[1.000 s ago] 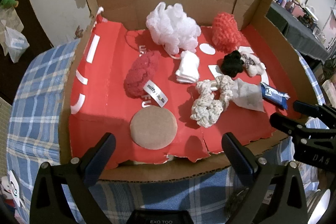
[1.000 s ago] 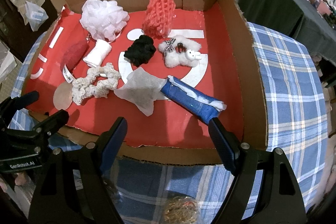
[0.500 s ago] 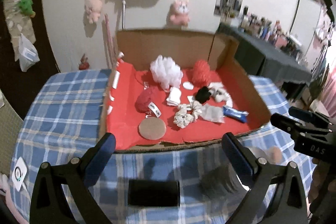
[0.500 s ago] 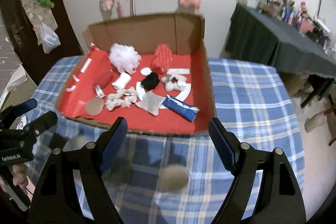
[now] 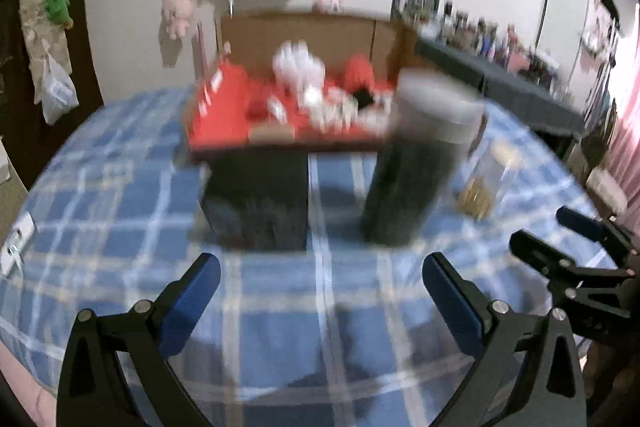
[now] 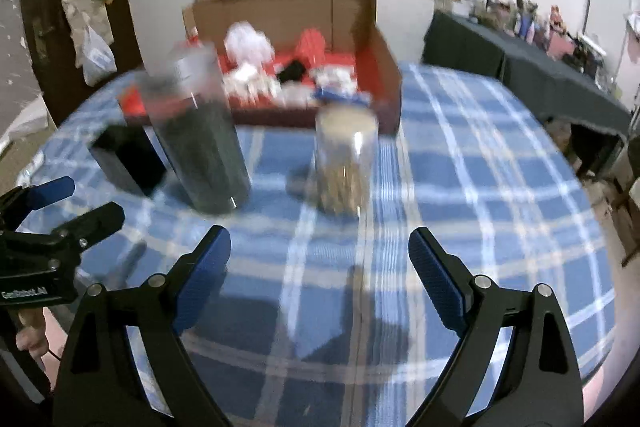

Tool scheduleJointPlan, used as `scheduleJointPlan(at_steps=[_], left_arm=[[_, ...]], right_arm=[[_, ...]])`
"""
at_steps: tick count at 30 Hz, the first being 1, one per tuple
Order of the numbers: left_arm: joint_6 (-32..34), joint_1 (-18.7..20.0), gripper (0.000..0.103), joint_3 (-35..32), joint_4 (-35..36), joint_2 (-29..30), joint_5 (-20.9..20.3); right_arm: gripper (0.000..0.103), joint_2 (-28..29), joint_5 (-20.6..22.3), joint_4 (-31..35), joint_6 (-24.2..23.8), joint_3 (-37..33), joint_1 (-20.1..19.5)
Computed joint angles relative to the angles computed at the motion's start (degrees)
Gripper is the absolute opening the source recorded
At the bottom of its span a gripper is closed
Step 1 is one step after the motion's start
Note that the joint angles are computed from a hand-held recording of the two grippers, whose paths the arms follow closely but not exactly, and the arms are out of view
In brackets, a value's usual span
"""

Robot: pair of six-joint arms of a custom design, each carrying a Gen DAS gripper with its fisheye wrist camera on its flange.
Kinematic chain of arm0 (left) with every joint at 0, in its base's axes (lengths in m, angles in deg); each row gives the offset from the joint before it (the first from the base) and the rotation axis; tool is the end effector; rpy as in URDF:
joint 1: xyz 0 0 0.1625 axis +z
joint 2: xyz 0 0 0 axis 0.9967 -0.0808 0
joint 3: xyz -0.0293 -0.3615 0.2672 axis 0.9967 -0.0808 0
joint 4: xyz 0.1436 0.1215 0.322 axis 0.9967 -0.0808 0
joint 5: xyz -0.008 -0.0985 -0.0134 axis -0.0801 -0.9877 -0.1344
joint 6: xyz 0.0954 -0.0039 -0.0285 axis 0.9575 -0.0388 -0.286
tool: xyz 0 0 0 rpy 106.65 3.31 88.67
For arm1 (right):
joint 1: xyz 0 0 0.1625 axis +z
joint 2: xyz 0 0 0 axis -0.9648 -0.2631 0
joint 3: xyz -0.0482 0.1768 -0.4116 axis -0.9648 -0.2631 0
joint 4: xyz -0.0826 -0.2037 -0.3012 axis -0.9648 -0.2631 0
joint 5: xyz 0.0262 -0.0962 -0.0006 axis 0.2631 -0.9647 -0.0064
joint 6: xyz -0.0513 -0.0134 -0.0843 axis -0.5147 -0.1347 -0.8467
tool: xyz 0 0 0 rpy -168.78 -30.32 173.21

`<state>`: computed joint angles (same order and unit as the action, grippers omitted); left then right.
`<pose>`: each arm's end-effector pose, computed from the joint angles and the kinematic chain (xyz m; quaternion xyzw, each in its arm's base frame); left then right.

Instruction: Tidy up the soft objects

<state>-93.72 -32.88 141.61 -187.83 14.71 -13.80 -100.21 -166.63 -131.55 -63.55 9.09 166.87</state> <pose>-0.3020 -0.7531 0.0811 0.0640 0.8536 -0.3759 0.3550 0.1313 -0.8101 0.2460 0.3079 -0.8667 0.2827 0.2721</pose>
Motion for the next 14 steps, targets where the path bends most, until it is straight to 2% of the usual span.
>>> scheduleJointPlan(at_steps=[2,5,8,11,14], left_arm=[[-3.0,1.1,0.103,-0.4,3.5,0.2,-1.0],[-8.0,2.2,0.103,-1.2,8.0,0.4,-1.5],[-7.4,2.2,0.103,-1.3,7.8,1.4,1.1],[-6.2,2.1,0.103,-2.1,8.1,2.4,3.1],[-6.3,2.1,0.103,-2.1,7.4,2.5,3.1]], right_arm=[[0.091,1.1,-1.5,-1.5,-0.6,-0.1,-0.5],[0.091,1.9,-1.9,0.3,0.9,-1.2,-1.1],[0.091,3.1,-3.5,-0.8,0.2,-1.9,-1.4],[0.092,3.4,-3.3,-0.1,0.7,-2.1,-1.8],[0.092,3.4,-3.1,-2.4,-0.4,-1.1,-1.8]])
